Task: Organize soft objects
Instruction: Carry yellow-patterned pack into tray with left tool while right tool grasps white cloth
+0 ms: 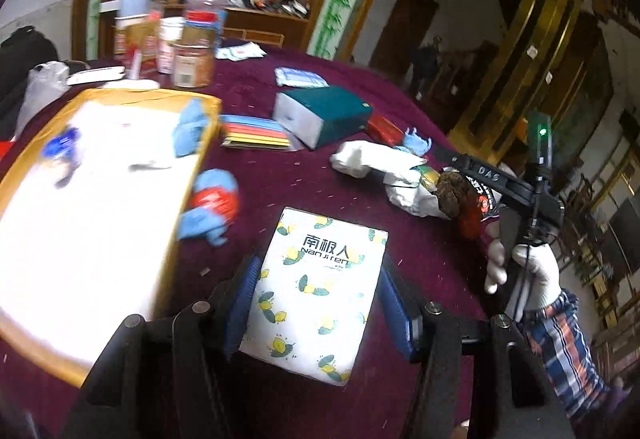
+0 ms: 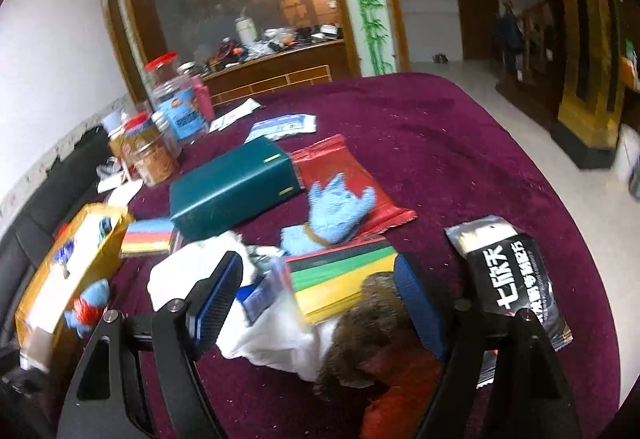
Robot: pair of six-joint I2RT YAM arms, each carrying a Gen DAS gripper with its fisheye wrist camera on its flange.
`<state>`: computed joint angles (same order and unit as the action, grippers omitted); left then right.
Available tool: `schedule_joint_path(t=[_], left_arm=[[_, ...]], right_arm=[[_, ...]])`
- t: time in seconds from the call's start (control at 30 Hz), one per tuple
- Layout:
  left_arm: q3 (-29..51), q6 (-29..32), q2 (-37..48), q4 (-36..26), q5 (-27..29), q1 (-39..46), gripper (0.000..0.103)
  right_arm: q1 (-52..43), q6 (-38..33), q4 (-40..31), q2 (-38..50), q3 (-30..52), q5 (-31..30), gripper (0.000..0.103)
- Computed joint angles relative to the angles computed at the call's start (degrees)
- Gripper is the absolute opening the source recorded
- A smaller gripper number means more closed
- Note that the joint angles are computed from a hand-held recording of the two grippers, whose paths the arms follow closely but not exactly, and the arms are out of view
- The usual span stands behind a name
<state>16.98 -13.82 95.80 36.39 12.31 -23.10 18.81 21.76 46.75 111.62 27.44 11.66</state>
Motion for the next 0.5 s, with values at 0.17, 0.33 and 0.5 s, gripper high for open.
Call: schedule_joint_path(t=[0.17,0.33,0.5], left_arm=[[-4.4,1.3,-1.3,1.5,3.2,6.0,0.061],[-7.4,2.8,0.0,6.3,8.3,11.0,0.061],[-10.2,6.0,-3.3,6.1,12.7,18.1,0.061]], right_arm=[[5.4,-1.8,-8.9,-2.2,4.6,0.1,0.077],[10.5,-9.0,-31.2,2.5,22.1,3.6,0.077],[11.3,-13.0,-44.6,11.7,36.9,5.8,0.069]])
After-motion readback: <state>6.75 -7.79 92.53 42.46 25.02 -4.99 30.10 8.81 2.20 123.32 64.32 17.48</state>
